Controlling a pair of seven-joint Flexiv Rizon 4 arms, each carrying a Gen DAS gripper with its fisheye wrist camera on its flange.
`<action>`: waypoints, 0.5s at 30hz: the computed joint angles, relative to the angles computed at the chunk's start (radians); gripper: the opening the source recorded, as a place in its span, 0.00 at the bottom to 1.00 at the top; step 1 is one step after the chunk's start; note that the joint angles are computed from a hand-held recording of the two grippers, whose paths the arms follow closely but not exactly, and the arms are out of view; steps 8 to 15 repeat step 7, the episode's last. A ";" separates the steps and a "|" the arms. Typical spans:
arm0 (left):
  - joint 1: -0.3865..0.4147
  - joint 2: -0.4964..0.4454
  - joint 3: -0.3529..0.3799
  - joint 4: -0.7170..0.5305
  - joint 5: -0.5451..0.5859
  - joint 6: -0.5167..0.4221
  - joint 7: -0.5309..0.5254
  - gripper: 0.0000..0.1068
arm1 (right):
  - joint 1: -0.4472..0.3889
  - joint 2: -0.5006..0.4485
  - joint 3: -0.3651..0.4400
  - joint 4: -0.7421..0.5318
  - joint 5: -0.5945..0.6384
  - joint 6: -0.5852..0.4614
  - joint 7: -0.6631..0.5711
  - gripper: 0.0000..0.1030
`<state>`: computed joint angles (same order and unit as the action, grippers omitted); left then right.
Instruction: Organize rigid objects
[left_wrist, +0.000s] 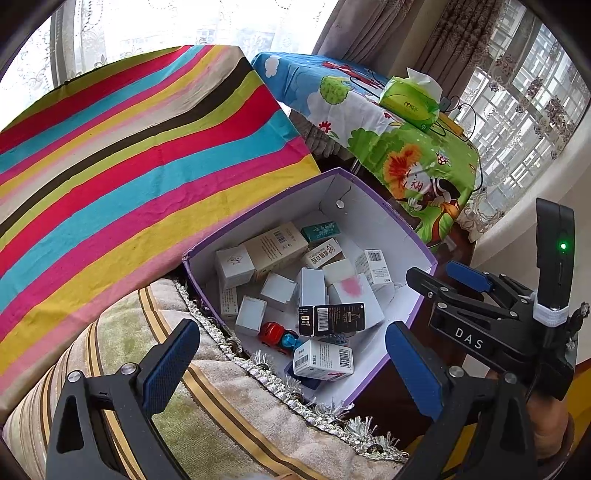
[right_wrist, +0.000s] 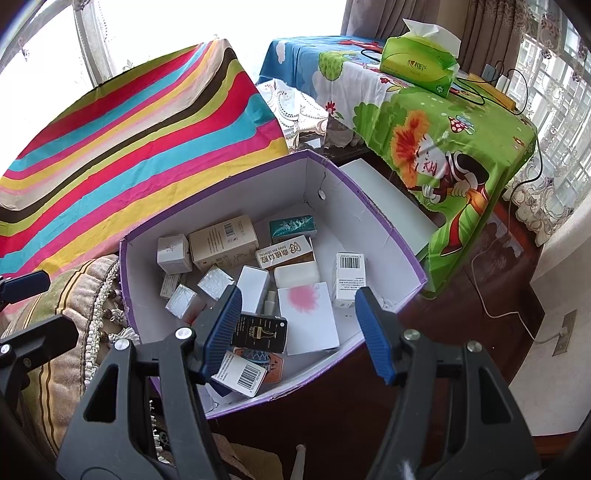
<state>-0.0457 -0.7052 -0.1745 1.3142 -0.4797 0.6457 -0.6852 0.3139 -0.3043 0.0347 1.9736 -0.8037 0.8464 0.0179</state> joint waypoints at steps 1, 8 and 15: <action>0.000 -0.001 0.000 -0.002 0.001 -0.002 0.001 0.95 | -0.001 0.000 0.000 0.002 0.000 0.002 0.001 0.65; -0.002 0.018 -0.012 0.038 -0.004 0.051 0.054 0.96 | -0.001 -0.002 0.002 0.002 0.008 0.000 0.001 0.65; -0.002 0.018 -0.012 0.038 -0.004 0.051 0.054 0.96 | -0.001 -0.002 0.002 0.002 0.008 0.000 0.001 0.65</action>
